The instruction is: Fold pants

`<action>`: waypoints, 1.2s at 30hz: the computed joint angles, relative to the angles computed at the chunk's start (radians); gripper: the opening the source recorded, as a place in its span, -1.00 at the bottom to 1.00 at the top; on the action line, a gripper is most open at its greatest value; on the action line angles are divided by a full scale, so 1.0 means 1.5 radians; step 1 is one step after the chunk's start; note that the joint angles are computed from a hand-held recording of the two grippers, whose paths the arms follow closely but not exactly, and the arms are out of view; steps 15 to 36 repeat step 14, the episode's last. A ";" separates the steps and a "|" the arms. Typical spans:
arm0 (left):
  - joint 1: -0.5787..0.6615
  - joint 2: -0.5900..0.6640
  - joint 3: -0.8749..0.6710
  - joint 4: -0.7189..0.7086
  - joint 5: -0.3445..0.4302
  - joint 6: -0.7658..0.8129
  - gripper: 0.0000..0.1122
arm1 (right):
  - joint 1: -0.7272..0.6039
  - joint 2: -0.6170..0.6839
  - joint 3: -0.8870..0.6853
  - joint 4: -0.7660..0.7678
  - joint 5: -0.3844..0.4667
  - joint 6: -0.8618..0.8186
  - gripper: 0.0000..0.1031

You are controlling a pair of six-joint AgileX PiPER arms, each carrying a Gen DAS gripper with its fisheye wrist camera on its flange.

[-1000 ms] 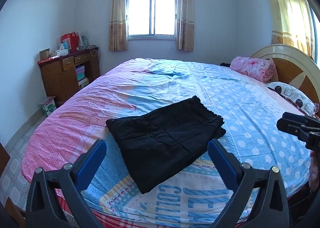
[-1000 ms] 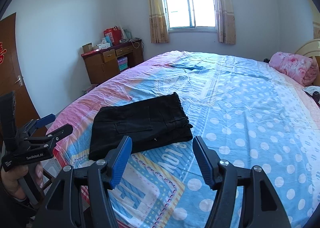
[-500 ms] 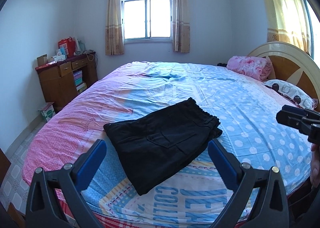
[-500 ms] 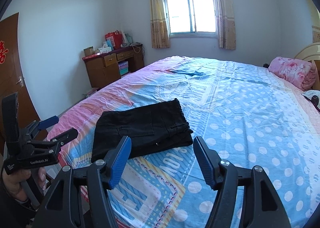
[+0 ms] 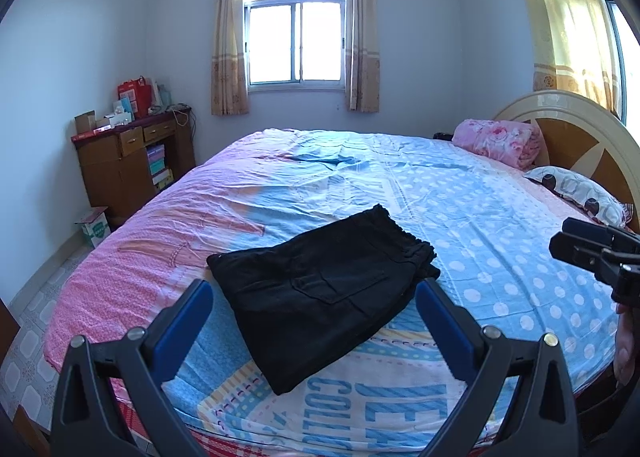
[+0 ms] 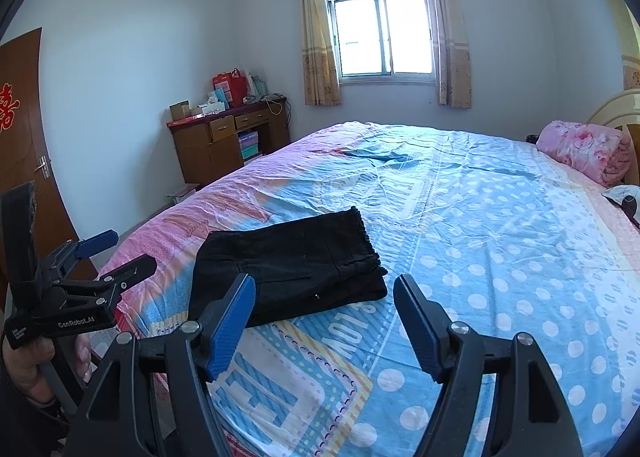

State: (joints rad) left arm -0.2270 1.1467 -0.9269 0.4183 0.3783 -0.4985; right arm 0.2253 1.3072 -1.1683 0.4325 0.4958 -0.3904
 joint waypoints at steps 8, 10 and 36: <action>-0.011 0.012 0.003 0.048 0.008 -0.047 0.84 | 0.003 -0.004 0.004 -0.003 0.001 -0.004 0.42; -0.015 0.011 0.007 0.062 0.004 -0.058 0.84 | 0.003 -0.004 0.005 0.000 0.004 -0.009 0.42; -0.015 0.016 0.007 0.039 -0.001 -0.033 0.84 | 0.000 -0.004 0.009 0.005 0.008 -0.016 0.42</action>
